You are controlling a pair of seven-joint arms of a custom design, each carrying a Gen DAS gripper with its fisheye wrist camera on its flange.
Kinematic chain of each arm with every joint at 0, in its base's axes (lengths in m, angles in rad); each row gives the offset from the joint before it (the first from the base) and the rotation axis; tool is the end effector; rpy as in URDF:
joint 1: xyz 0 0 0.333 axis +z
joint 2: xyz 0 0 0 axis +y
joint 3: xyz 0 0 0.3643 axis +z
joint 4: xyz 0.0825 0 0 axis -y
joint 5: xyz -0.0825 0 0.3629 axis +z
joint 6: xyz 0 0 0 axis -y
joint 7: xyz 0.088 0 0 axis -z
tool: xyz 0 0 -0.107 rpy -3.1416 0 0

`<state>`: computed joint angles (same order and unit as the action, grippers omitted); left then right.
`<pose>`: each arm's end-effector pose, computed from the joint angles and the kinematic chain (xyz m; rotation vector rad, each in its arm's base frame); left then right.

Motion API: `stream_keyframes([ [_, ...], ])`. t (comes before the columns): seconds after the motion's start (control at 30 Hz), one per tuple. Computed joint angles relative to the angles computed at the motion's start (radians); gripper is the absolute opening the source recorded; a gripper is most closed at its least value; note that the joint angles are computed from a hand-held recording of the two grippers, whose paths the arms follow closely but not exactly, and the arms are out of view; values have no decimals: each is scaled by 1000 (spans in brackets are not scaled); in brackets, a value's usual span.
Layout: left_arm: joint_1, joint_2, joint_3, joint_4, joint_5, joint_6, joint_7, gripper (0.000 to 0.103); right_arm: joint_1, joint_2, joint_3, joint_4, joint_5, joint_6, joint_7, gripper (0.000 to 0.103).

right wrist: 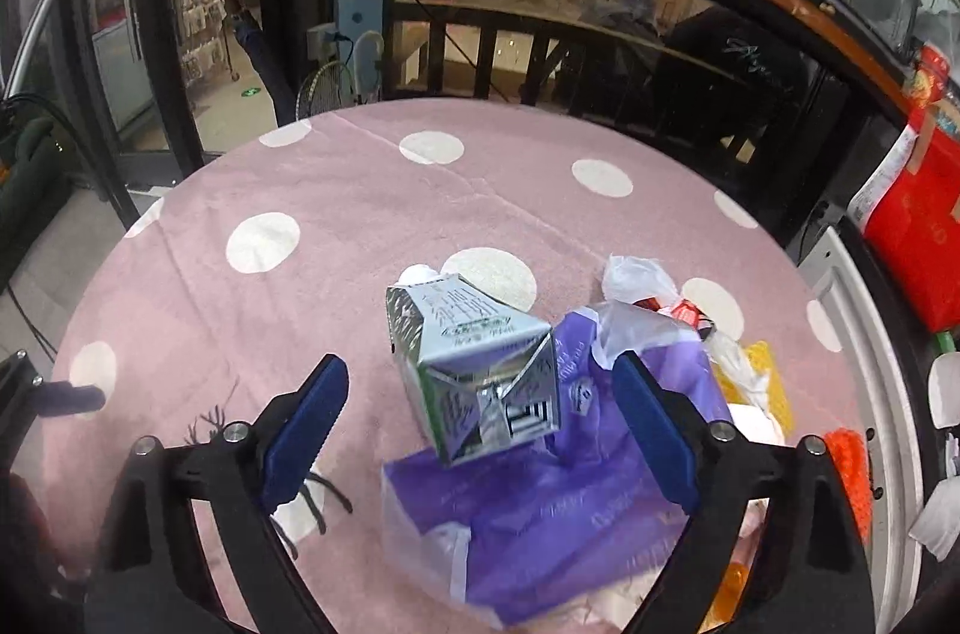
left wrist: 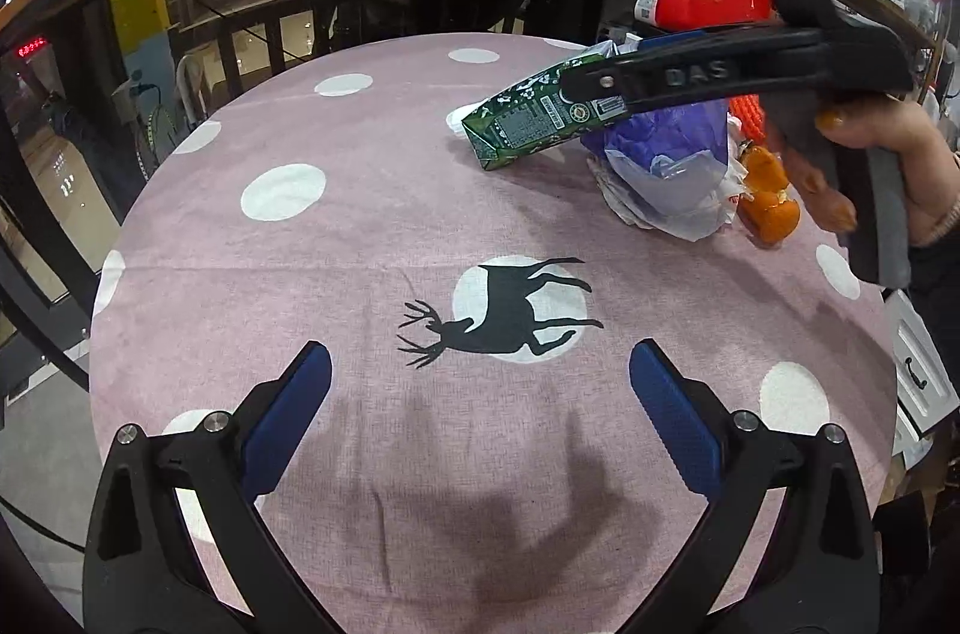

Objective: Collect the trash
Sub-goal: 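Grasp the green drink carton with the right gripper while the left gripper approaches the purple bag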

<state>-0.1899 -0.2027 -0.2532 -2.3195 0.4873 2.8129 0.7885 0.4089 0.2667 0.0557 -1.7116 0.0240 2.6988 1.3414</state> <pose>0.4339 -0.2408 0.5534 -1.7365 1.8853 -0.7937 0.6087 0.2988 0.5725 -2.2507 1.0901 -0.5518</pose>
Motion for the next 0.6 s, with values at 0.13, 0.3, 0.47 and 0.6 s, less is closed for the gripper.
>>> stream_keyframes([
  [0.13,-15,17,14,6,-35,11,40,98,9,38,-5,54,-16,-62,3,61],
  [0.3,-15,34,9,20,-36,16,45,98,5,21,3,21,-2,-27,-20,53],
  [0.47,-20,54,9,39,-41,32,57,98,-34,-24,47,-18,125,24,-90,50],
  [0.6,-25,80,4,69,-30,43,69,98,-37,-74,51,-61,171,74,-121,49],
])
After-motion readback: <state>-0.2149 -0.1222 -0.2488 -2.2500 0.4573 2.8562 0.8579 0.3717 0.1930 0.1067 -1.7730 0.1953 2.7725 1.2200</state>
